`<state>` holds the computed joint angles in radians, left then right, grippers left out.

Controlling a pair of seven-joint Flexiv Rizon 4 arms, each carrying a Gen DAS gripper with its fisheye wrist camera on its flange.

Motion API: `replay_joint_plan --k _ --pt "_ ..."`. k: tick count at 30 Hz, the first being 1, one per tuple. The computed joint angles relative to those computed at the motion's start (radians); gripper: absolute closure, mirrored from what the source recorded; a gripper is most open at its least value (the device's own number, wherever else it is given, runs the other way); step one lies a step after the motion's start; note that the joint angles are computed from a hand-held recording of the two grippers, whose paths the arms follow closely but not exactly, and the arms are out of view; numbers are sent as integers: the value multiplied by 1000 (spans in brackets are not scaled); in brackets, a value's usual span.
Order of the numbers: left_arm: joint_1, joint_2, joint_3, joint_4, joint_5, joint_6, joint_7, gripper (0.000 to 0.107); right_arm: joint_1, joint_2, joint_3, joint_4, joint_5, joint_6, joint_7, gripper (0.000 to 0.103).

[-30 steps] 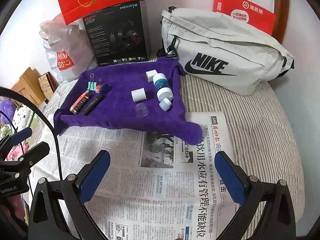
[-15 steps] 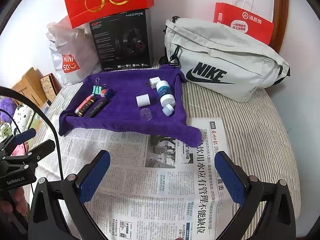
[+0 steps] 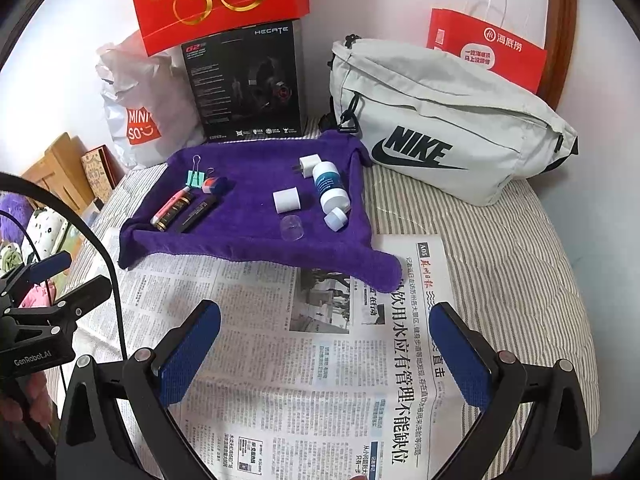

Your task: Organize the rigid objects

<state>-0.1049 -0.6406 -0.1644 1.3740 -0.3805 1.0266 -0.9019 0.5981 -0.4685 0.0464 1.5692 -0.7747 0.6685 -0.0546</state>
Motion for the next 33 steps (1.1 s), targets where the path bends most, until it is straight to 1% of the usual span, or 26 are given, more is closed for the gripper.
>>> replay_joint_plan --k 33 --pt "-5 7 9 5 19 1 -9 10 5 5 4 5 -11 -2 9 0"
